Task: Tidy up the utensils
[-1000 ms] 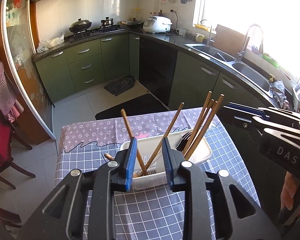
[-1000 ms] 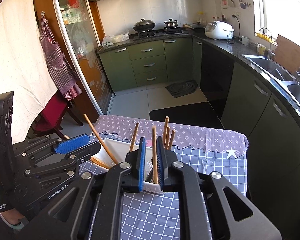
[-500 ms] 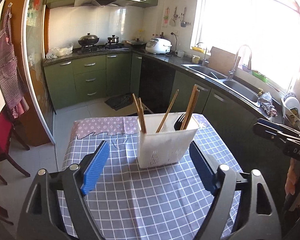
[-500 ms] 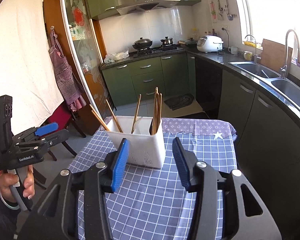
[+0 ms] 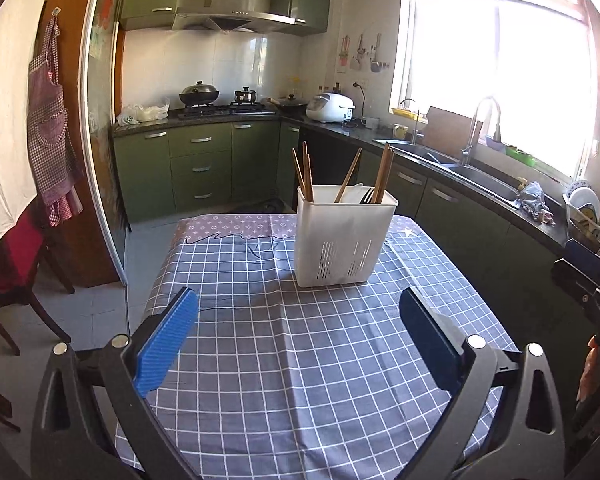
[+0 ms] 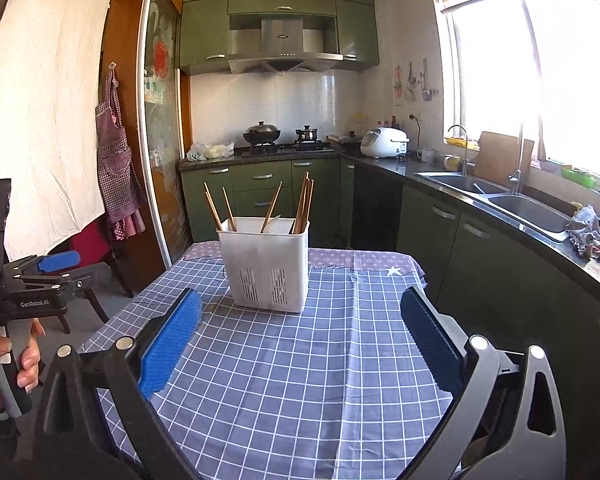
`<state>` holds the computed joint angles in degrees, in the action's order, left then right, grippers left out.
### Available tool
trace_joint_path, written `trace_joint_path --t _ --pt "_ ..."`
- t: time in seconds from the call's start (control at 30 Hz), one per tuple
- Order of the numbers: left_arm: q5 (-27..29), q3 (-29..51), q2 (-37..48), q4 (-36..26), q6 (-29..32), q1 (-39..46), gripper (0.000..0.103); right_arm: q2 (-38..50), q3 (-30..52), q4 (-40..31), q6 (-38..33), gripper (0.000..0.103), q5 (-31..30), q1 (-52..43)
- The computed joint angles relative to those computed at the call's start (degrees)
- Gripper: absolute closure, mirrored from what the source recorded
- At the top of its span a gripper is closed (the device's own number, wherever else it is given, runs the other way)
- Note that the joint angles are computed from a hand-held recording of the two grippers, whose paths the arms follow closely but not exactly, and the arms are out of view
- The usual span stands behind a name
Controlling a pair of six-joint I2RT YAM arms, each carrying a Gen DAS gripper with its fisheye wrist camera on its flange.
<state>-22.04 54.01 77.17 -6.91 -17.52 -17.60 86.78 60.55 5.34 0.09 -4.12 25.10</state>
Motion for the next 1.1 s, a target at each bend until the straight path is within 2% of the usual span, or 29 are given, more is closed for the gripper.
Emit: trace_joint_path --t 0.13,0.3,0.53,1.1 --pt "-3.18 -2.63 -3.4 -0.66 -1.08 -2.58 0.007 -2.0 -2.46 -0.2 0.97 0.005 -0.12 0.09" --pt "-2.95 -5.61 -7.14 -0.34 -4.27 -2.74 0.007 -3.03 -4.6 0.19 1.18 0.005 0.25 -0.02" --pt "-5.43 -5.7 -6.67 -2.05 -5.14 -3.4 0.007 -0.93 -3.28 -0.87 0.8 0.005 -1.26 -0.42" --pt "-3.64 -6.61 -6.38 -1.36 -4.46 -4.42 0.007 0.99 -1.5 -1.75 -0.13 0.005 -1.66 -0.14"
